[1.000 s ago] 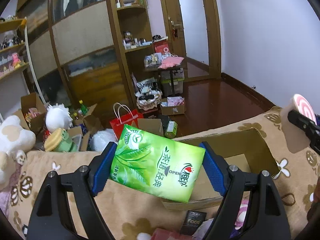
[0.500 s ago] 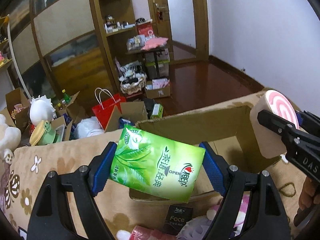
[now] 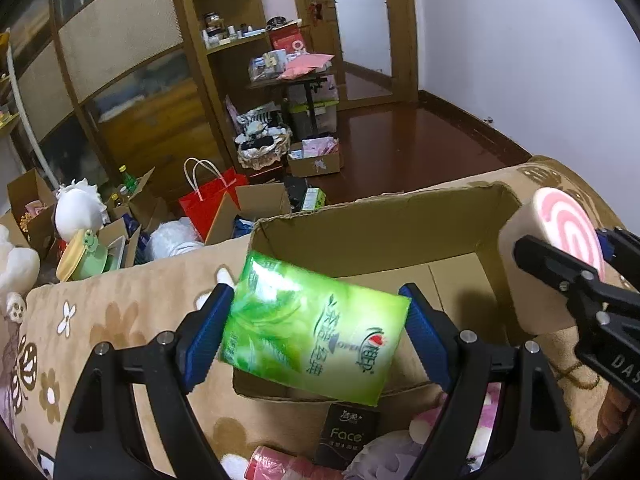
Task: Organize soft objects
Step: 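Carry the green pack into the box with the left tool while the right tool drops the squishy in, then withdraw both open tools from the box back toward the remaining items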
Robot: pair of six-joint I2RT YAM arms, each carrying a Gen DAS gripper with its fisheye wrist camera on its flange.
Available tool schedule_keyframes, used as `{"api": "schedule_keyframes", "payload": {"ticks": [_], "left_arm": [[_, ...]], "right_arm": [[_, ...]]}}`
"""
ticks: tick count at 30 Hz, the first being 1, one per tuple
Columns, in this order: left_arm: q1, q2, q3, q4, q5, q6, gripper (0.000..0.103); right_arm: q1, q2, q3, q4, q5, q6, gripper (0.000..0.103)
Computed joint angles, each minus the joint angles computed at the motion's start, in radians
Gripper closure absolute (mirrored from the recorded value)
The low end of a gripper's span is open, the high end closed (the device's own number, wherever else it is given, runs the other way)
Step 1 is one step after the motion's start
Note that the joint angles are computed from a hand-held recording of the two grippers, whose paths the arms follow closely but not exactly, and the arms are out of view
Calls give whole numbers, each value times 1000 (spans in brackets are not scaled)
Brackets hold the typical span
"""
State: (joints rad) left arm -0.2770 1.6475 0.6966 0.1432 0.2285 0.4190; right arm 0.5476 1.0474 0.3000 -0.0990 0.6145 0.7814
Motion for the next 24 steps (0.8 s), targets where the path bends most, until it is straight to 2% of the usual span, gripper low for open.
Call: {"api": "schedule_keyframes", "payload": {"ticks": [2,3,5,7,9,11,14,16,20,24], "left_arm": [[10,-1,2,3,9,1,18],[15,-2,2,1,19,4,11],[24,-14,-6,16,23,-7,6],[35,-26,-9,14,38,0,6],[41,-42,-14,8,33,8,5],[48,-57,-13,1,29,9,4],[57,-89,-31,-4,18,38,4],[61,-117,-45,-5,7,52,4],[93,-167,-39,-88,36,56,1],[135,-249,-68,-140,62,86,0]], "right_arm": [[-2,-5,2,-18,1,2,46],[4,-14,4,-32,5,7,45],[-2,-20,3,-33,1,3,36],[0,-42,-2,-30,3,1,32],[19,-61,0,-43,16,7,24],[43,-71,10,-68,40,19,10],[103,-109,27,-143,82,64,0],[142,-115,47,-198,115,97,0],[241,-134,103,-358,195,203,0],[351,-145,156,-546,272,373,0]]}}
